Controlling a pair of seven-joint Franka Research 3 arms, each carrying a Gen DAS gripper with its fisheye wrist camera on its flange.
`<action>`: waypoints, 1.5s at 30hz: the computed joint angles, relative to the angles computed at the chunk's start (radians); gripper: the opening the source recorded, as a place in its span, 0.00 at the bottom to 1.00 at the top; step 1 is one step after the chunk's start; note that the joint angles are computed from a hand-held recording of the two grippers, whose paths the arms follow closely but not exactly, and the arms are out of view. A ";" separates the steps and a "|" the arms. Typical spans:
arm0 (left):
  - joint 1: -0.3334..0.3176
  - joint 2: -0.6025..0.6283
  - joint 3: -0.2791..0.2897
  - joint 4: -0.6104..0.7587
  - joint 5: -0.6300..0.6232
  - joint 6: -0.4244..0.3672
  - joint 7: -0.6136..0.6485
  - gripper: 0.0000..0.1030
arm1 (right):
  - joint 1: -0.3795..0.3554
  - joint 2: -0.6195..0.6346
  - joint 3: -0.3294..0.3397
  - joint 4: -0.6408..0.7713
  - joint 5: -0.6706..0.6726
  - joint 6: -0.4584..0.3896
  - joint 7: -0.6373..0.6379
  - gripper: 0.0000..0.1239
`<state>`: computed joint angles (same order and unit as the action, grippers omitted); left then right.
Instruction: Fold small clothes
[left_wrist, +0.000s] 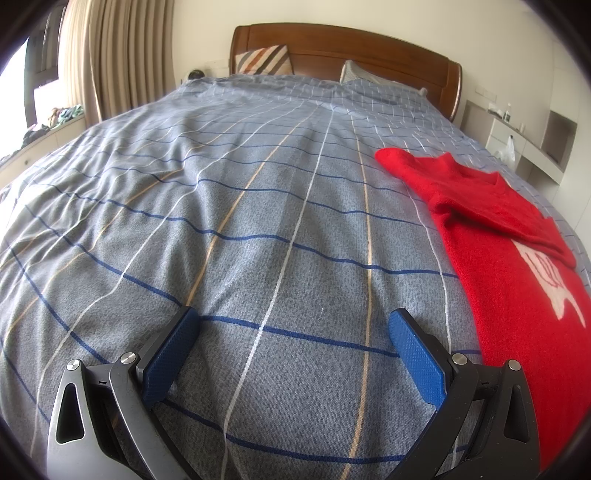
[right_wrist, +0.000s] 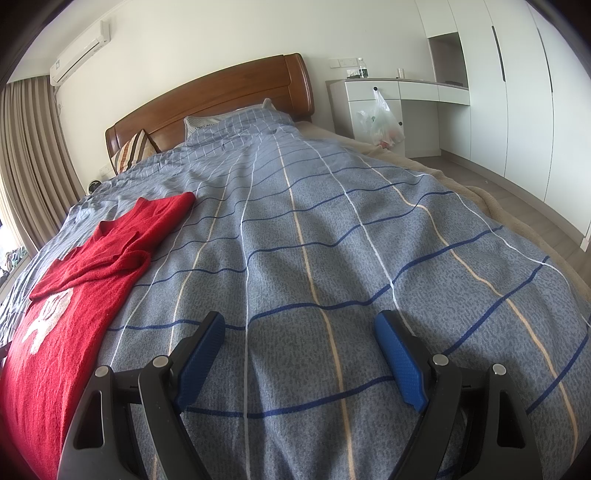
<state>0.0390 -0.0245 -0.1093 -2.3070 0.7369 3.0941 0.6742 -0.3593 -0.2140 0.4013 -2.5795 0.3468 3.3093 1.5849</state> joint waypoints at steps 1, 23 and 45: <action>0.000 0.000 0.000 0.000 0.001 0.000 -0.001 0.99 | 0.000 0.000 0.000 0.000 0.000 0.000 0.000 0.67; 0.000 0.001 0.001 0.000 0.008 0.001 -0.007 0.99 | -0.001 0.001 0.002 0.000 0.003 0.001 -0.002 0.67; 0.000 0.001 0.001 0.001 0.016 0.000 -0.015 0.99 | -0.002 0.001 0.004 0.000 0.003 0.002 -0.002 0.67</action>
<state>0.0386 -0.0238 -0.1085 -2.3062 0.7525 3.0942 0.6596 -0.3618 -0.2132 0.4052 -2.5798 0.3499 3.3110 1.5829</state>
